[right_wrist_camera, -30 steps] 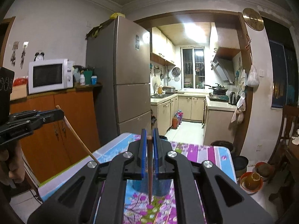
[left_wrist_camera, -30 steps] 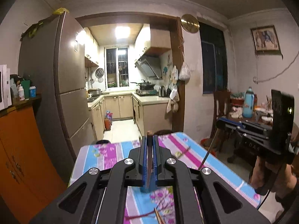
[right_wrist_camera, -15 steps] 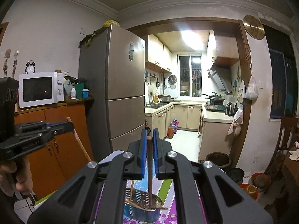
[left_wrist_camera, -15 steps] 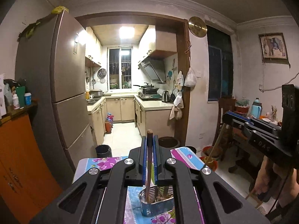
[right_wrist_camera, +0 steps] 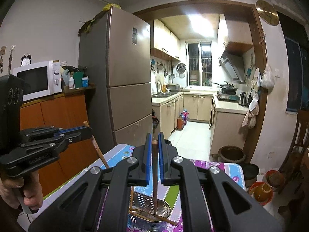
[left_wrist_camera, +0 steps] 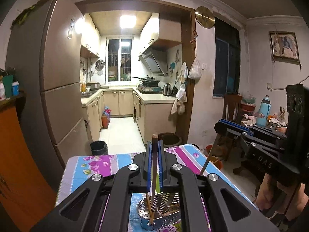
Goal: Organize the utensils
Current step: 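Lower the chopsticks into the holder and open both tools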
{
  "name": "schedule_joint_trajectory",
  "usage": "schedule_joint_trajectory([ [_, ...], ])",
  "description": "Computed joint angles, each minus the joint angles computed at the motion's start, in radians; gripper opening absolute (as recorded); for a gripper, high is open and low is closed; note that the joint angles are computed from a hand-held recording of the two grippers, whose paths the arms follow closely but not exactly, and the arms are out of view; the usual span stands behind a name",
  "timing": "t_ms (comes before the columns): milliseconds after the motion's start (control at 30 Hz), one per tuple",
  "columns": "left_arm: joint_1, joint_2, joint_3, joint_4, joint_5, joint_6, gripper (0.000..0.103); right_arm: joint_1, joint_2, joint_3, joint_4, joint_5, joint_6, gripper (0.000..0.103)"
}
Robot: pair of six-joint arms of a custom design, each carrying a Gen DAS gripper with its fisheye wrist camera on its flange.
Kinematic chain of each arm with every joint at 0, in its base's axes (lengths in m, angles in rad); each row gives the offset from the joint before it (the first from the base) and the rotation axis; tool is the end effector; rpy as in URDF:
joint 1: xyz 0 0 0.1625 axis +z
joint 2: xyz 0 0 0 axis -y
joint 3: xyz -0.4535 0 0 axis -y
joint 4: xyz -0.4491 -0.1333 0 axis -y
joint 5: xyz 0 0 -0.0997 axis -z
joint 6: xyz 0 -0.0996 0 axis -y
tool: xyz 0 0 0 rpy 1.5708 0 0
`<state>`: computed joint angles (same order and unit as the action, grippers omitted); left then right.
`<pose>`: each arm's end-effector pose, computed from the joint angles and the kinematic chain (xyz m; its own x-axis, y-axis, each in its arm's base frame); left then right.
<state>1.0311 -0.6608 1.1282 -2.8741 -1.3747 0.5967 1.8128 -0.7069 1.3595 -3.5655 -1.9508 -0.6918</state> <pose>-0.3306 -0.8491 0.2470 -0.5639 0.6376 -0.5250 0.7996 0.2623 -0.5403 0.2887 -0.7675 0.2605 -0.7263 -0.0417 0.6861 -0.6722 0.2513 -0.6964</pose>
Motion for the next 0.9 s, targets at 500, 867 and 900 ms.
schedule_joint_trajectory([
  [500, 0.039, 0.077, -0.079, 0.081, 0.021, -0.011, 0.007, -0.039, 0.026, -0.032, 0.100, -0.009, 0.070, 0.005],
  [867, 0.040, 0.074, -0.080, 0.056, 0.039, -0.037, 0.028, -0.034, 0.005, -0.010, 0.078, -0.011, 0.084, 0.039],
  [900, 0.041, 0.071, -0.077, 0.052, 0.040, -0.042, 0.030, -0.034, -0.002, 0.001, 0.065, -0.006, 0.087, 0.042],
])
